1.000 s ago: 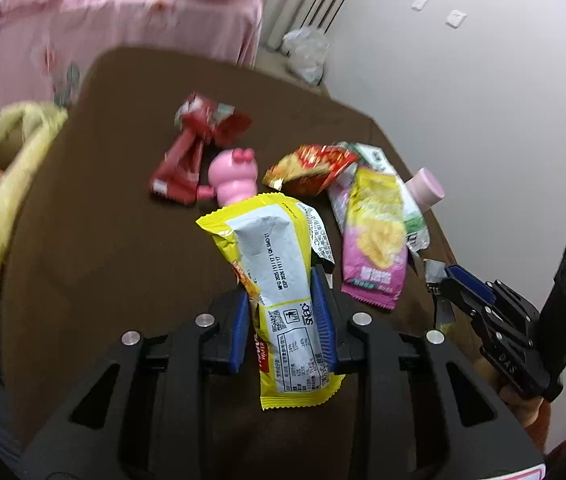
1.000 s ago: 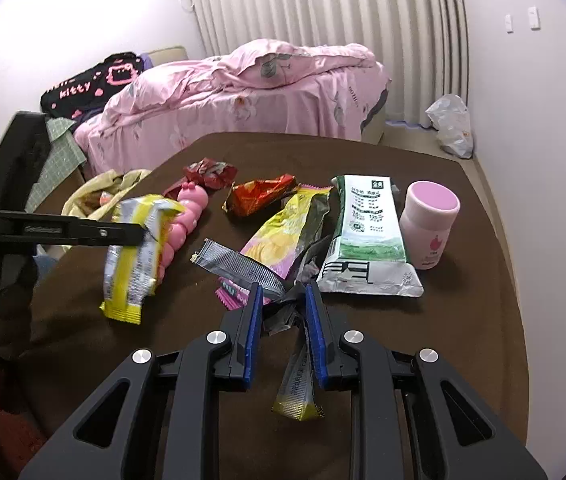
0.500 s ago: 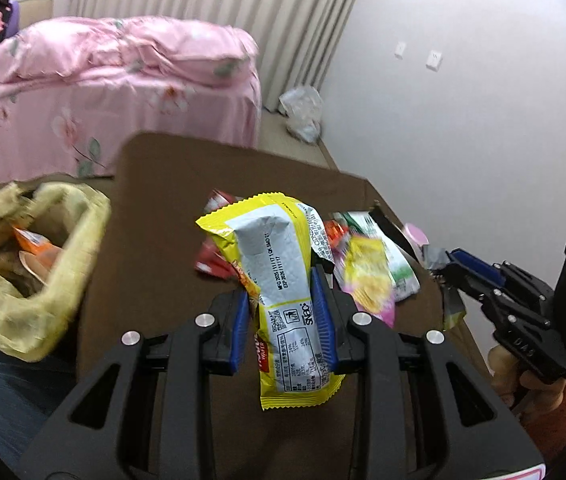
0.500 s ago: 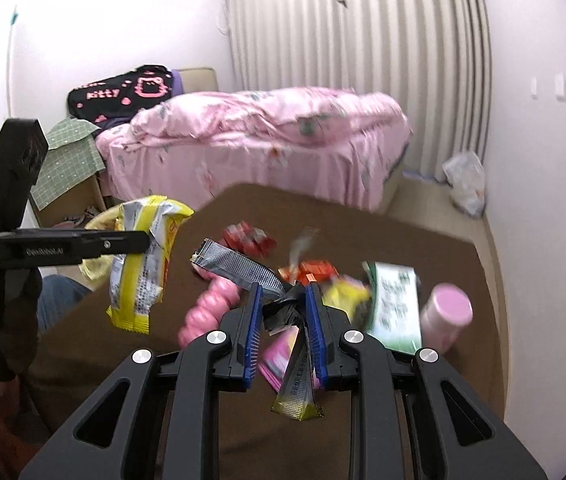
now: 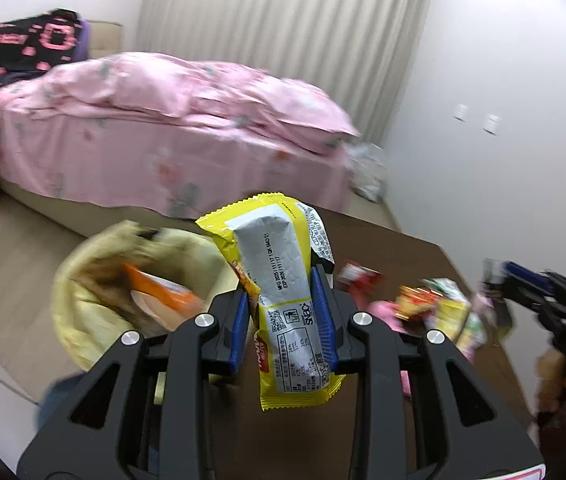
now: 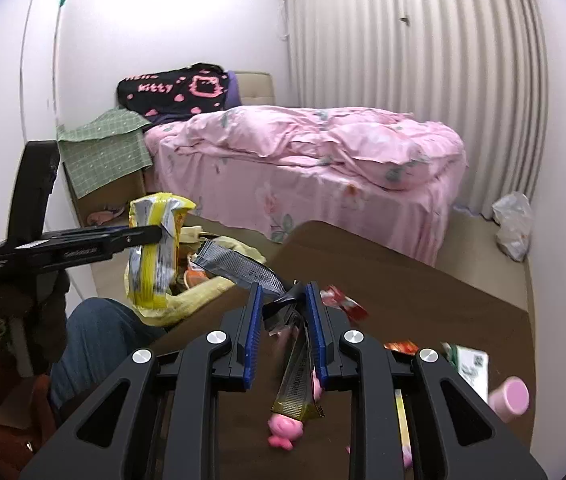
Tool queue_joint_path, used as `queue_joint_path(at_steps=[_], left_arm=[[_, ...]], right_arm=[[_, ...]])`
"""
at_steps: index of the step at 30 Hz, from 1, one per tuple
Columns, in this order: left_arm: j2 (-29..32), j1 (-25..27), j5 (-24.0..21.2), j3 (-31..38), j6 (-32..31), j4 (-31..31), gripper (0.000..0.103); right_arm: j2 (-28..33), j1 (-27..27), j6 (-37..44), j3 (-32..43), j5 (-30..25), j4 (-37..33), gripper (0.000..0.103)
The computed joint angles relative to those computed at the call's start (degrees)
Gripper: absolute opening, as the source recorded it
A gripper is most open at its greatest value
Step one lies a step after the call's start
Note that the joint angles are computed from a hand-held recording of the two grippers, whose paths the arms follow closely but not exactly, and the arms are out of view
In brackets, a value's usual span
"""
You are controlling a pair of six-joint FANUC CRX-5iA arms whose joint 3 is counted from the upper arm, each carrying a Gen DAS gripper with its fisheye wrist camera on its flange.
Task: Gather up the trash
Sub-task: 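Carry both wrappers to the yellow trash bag and open both tools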
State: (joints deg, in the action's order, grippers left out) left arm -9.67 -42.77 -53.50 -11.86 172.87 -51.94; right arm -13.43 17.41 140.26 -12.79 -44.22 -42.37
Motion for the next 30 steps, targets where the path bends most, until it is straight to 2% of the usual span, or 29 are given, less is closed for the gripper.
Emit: queue_joint_path(at_steps=[3, 5, 8, 10, 12, 14, 16, 18, 19, 21, 23, 27, 30], left_arm=[[-0.48, 0.52, -5.60, -1.48, 4.60, -3.90, 0.028], [-0.47, 2.65, -8.15, -3.06, 7.67, -4.92, 0.028], [-0.62, 7.54, -5.72, -5.58, 9.74, -3.21, 0.028], [-0.69, 11.96, -0.41, -7.68, 9.57, -0.51, 0.028], [-0.90, 16.00, 6.62, -9.56, 6.86, 2.80, 0.028], [-0.39, 20.85, 15.85, -11.26, 0.56, 8.02, 0.029], [2.08, 26.17, 23.48, -12.06, -12.97, 17.76, 0.030], [5.83, 26.96, 22.35, -9.74, -20.05, 21.09, 0.030], [8.20, 26.37, 18.71, -7.41, -22.30, 21.42, 0.028], [11.42, 25.34, 12.20, -4.34, -22.51, 21.06, 0.026], [11.10, 26.01, 11.64, -5.67, -22.93, 22.83, 0.025], [8.94, 25.87, 10.33, -8.25, -18.88, 21.86, 0.023], [6.98, 27.00, 12.53, -10.77, -16.84, 22.55, 0.023]], right_arm=[[2.17, 2.87, -1.12, 1.72, 0.91, 1.45, 0.021], [4.67, 4.66, -2.31, 3.77, 1.29, 2.44, 0.021], [9.28, 6.39, -3.68, 7.97, 1.07, 2.74, 0.021], [13.44, 7.25, -4.77, 12.46, -0.61, 2.06, 0.021], [16.69, 8.39, -6.22, 15.91, -1.03, 2.30, 0.021], [20.11, 9.82, -7.86, 19.44, -1.15, 2.67, 0.021], [22.95, 10.79, -8.99, 22.26, -1.32, 2.74, 0.021], [25.51, 12.02, -10.62, 24.56, -1.16, 3.64, 0.021], [27.32, 12.60, -11.48, 26.23, -1.86, 4.02, 0.021], [29.52, 13.23, -12.28, 28.25, -3.37, 4.41, 0.021], [31.91, 14.45, -13.30, 30.11, -4.53, 5.84, 0.021], [36.15, 16.43, -14.63, 33.27, -7.62, 6.77, 0.021], [38.63, 17.80, -15.78, 35.01, -9.58, 7.25, 0.022]])
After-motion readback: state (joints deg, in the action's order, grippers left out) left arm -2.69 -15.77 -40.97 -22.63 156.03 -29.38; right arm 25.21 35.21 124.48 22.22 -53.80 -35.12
